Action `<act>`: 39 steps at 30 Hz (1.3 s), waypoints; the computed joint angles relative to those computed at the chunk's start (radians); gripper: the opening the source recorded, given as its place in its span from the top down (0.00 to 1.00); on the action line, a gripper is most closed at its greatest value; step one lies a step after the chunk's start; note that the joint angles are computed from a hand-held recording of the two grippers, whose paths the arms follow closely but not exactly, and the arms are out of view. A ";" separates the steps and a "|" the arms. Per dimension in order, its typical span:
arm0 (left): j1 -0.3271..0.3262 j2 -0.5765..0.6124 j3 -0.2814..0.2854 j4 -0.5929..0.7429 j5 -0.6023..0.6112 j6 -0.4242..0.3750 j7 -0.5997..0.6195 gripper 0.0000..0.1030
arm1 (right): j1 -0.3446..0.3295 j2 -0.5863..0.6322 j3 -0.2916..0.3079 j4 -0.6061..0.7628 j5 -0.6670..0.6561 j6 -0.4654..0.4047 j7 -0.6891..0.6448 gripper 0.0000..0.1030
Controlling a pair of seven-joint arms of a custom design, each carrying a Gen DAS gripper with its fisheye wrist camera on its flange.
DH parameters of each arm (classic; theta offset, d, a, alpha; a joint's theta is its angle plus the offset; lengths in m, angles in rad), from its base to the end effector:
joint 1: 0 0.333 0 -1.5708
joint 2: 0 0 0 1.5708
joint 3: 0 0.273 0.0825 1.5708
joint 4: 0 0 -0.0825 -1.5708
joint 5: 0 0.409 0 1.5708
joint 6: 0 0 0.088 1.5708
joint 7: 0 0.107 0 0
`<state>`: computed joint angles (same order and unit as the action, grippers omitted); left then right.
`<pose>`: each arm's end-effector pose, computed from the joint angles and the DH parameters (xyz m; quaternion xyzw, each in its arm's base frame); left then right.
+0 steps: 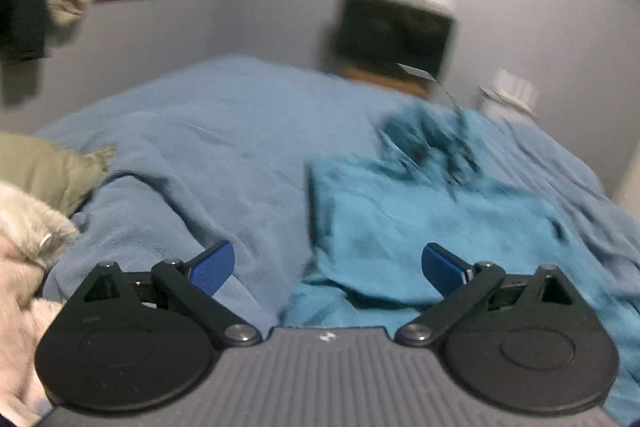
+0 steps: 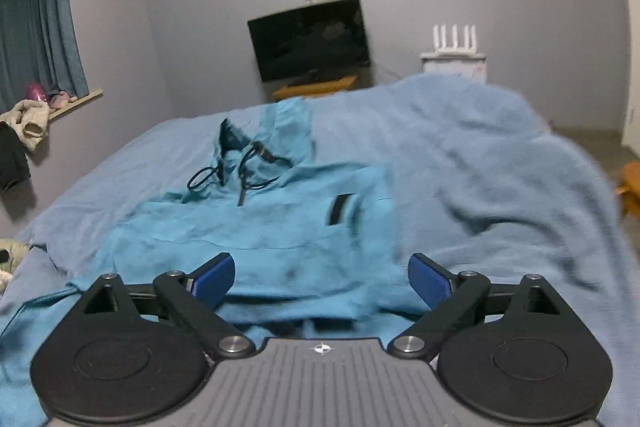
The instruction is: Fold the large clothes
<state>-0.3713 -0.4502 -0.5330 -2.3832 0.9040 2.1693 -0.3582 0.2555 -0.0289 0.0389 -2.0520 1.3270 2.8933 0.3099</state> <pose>0.3230 -0.3689 0.4541 -0.7668 0.4237 -0.3206 0.3602 0.5883 0.1187 0.4618 -0.7109 0.4829 -0.2017 0.4698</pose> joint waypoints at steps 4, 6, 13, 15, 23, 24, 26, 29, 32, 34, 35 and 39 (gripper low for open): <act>-0.052 -0.111 -0.013 -0.049 -0.070 -0.069 0.074 0.02 | -0.032 -0.166 -0.052 -0.173 -0.130 -0.016 0.050 0.06; -0.086 -0.133 -0.006 -0.056 -0.145 -0.101 0.148 0.02 | -0.046 -0.232 -0.077 -0.249 -0.229 -0.038 0.121 0.06; -0.240 -0.373 0.005 -0.211 -0.364 -0.075 0.273 0.02 | -0.068 -0.359 -0.134 -0.406 -0.514 -0.135 0.217 0.06; -0.287 -0.480 0.005 -0.252 -0.441 -0.102 0.284 0.02 | -0.050 -0.370 -0.154 -0.412 -0.561 -0.159 0.215 0.06; -0.323 -0.482 -0.062 -0.163 -0.495 -0.249 0.576 0.03 | 0.048 -0.440 -0.220 -0.419 -0.602 -0.261 0.067 0.06; -0.318 -0.462 -0.062 -0.167 -0.492 -0.199 0.589 0.03 | 0.045 -0.452 -0.218 -0.423 -0.619 -0.277 0.051 0.06; -0.310 -0.410 -0.063 -0.174 -0.488 -0.101 0.619 0.03 | 0.032 -0.485 -0.209 -0.441 -0.663 -0.301 0.036 0.06; -0.287 -0.316 -0.074 -0.175 -0.458 0.030 0.670 0.03 | 0.019 -0.538 -0.224 -0.463 -0.708 -0.370 0.009 0.06; -0.282 -0.274 -0.073 -0.191 -0.447 0.129 0.688 0.03 | -0.004 -0.596 -0.235 -0.487 -0.752 -0.456 -0.009 0.06; -0.271 -0.268 -0.084 -0.201 -0.424 0.168 0.690 0.03 | -0.017 -0.628 -0.236 -0.507 -0.784 -0.498 -0.029 0.06; -0.270 -0.271 -0.089 -0.203 -0.417 0.170 0.693 0.03 | -0.018 -0.637 -0.235 -0.518 -0.794 -0.501 -0.042 0.06; -0.249 -0.262 -0.094 -0.213 -0.395 0.216 0.684 0.03 | -0.006 -0.654 -0.224 -0.561 -0.805 -0.453 -0.069 0.08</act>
<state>-0.6200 -0.7118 -0.6272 -2.5959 0.5090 2.3851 0.3254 0.2491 -0.6825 -0.1847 -2.6132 0.5223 2.4407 0.2412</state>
